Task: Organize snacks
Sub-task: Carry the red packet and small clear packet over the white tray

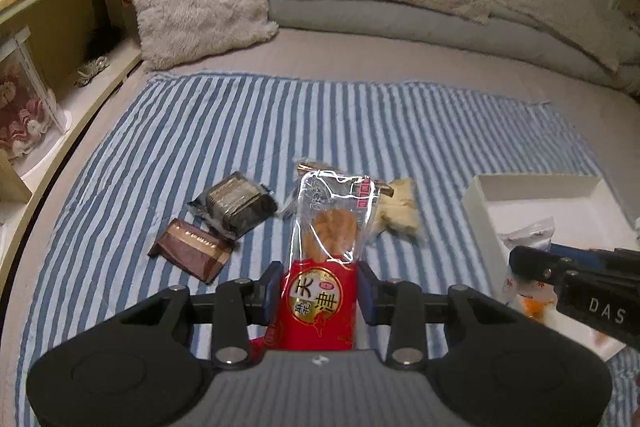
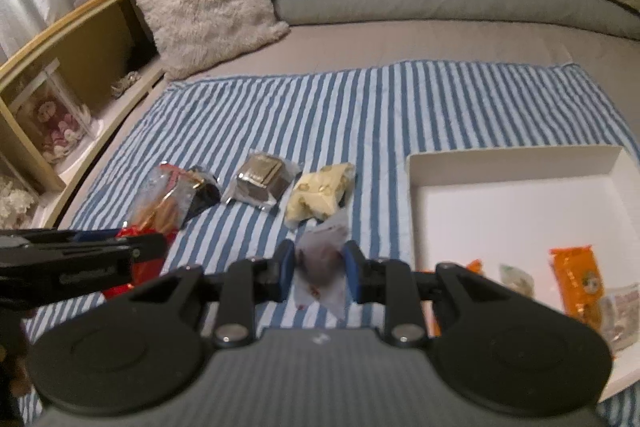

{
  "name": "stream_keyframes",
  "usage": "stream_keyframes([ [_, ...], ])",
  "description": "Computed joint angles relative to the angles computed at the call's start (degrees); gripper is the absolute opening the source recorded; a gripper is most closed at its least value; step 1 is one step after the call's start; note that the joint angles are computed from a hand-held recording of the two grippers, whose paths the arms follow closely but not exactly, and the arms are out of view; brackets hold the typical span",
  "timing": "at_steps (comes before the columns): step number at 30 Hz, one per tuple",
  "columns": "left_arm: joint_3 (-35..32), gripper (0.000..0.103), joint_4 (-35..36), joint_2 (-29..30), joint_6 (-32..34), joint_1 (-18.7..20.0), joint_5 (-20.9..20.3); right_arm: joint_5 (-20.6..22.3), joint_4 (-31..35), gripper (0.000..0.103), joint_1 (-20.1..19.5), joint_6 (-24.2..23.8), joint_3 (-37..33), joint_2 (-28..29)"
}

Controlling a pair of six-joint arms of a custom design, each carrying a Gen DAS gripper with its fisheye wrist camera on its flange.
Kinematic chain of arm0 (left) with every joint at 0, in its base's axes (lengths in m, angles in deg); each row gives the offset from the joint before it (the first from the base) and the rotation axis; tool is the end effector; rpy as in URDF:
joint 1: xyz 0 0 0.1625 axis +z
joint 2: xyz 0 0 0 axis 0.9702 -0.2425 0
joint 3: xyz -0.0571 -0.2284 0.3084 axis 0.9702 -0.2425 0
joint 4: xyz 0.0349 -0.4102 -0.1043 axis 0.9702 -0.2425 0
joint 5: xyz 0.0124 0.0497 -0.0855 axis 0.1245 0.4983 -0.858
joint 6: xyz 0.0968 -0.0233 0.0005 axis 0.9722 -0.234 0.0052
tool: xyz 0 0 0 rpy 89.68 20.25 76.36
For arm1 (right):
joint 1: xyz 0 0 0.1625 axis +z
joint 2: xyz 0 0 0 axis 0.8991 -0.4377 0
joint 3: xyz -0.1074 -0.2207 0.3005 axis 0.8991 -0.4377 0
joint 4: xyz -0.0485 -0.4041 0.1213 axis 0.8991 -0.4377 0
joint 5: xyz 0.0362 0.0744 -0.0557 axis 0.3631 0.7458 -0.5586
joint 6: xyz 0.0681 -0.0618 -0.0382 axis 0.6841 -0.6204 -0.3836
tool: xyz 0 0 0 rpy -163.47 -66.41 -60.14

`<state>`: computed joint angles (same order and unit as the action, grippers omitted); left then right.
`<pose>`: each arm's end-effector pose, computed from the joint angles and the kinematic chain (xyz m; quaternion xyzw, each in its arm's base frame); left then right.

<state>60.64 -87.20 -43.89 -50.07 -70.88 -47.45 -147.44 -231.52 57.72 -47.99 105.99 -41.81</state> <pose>-0.2862 -0.2261 0.2118 0.0313 0.8578 -0.3448 0.3800 0.2731 -0.2821 0.2125 0.2438 -0.9189 0.2347 0.2026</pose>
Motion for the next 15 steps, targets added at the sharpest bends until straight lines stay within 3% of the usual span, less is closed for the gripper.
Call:
stream_keyframes([
  [7, -0.93, 0.04, -4.97, 2.35, -0.89, -2.24, 2.91, -1.02, 1.58, 0.032, -0.77, -2.84, 0.75, -6.27],
  [15, -1.17, 0.04, -18.02, 8.04, 4.45, -1.91, 5.41, -2.51, 3.72, 0.032, -2.81, -4.92, 1.97, -13.33],
])
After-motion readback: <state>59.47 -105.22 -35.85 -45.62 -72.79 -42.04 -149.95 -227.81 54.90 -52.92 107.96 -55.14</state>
